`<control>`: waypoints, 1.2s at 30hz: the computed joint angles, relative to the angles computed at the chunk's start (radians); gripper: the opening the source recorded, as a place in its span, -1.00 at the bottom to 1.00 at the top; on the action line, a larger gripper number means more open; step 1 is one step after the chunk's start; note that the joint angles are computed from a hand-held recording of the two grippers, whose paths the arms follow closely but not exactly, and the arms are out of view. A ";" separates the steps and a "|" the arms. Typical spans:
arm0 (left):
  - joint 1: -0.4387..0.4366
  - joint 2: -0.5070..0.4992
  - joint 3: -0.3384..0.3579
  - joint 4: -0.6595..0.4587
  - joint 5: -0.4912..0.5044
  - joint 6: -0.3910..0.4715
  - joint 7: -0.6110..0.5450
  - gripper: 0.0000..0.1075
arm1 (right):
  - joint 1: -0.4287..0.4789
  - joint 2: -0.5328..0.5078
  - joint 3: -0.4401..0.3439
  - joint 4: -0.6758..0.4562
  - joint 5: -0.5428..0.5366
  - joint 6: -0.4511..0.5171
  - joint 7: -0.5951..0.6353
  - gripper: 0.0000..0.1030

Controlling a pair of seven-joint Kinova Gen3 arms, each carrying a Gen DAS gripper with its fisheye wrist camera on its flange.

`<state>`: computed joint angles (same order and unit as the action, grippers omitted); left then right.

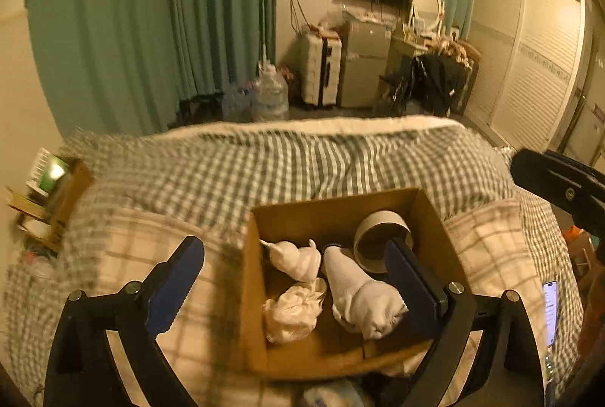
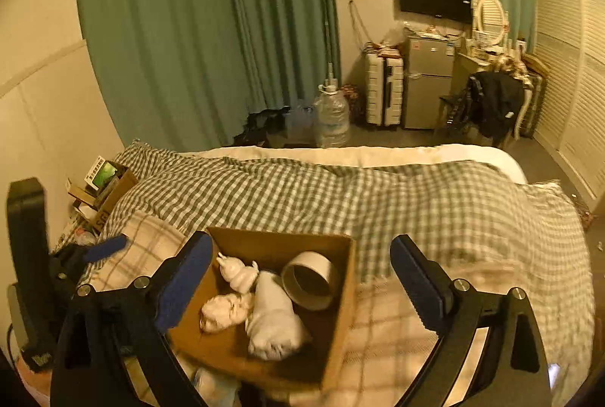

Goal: Organize objects
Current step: 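Lower the figurine with the left tool while the right tool lowers the tape roll into the box, then grasp the white earbud case with the left tool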

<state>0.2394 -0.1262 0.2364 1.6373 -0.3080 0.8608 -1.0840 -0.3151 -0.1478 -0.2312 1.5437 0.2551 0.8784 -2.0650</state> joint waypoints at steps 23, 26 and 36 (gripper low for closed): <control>-0.207 -0.374 0.280 0.336 0.077 0.073 0.152 0.92 | 0.194 -0.391 -0.381 0.255 0.038 0.203 -0.118 0.85; -0.205 -0.325 0.326 0.397 0.066 0.044 0.170 0.92 | 0.198 -0.378 -0.400 0.341 0.009 0.150 -0.137 0.85; 0.036 -0.183 0.204 0.455 0.152 0.008 0.074 0.16 | 0.102 -0.285 -0.299 0.486 -0.040 0.043 -0.216 0.85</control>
<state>0.2751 -0.3095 0.4406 2.0920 -0.1562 0.8684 -1.0096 -0.2134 -0.4331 -0.5300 2.0295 0.2151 0.9212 -2.2808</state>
